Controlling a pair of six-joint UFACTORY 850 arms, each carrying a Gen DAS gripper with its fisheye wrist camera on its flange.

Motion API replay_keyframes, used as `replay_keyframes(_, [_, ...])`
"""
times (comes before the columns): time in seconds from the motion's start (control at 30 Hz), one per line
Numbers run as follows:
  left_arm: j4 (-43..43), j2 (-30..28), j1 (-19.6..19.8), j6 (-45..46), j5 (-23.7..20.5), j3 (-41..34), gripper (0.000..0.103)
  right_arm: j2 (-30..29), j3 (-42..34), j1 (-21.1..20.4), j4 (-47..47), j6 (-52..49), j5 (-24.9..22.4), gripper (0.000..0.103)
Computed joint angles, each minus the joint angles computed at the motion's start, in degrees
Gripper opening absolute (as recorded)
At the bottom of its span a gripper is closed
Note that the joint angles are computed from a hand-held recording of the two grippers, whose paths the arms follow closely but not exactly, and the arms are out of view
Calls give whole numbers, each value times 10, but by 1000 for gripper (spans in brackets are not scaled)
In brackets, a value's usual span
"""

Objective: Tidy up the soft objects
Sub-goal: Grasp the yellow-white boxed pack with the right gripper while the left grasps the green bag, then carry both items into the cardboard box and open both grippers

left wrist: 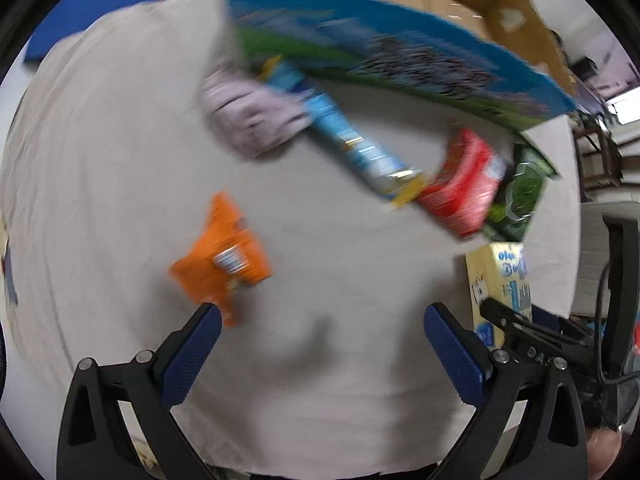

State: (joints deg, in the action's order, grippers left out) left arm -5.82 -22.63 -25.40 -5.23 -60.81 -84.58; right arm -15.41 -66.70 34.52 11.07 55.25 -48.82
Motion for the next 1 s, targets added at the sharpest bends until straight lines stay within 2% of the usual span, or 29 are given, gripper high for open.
replay_keyframes(0.17, [-21,-53,-48,14,-2,-70,103,74,84,-25,-46,71,5,66])
replay_keyframes(0.33, [-55,-132,-87,32,-31,-163,103,126,144,-67,-67,97,14,66])
replay_keyframes(0.47, [-69,-182,-107,29,-53,-217,103,146,174,-97,-67,80,35,66])
replay_keyframes(0.57, [-79,-217,-112,24,-78,-257,100,153,174,-125,-49,36,33,66])
replay_keyframes(0.63, [-71,-236,-114,17,-92,-277,89,173,174,-155,-31,-6,13,66])
replay_keyframes(0.73, [-38,-244,-126,9,-85,-289,88,185,207,-197,10,-80,35,66])
replay_keyframes(0.83, [10,-246,-142,7,-78,-298,63,174,218,-207,28,-106,46,68])
replay_keyframes(0.87, [24,-245,-146,2,-78,-296,60,171,219,-210,33,-113,48,68])
replay_keyframes(0.93, [52,-235,-152,-10,-71,-284,46,173,227,-223,39,-132,47,68])
replay_keyframes(1.0, [48,-229,-156,-8,-65,-277,46,171,226,-227,41,-144,42,68])
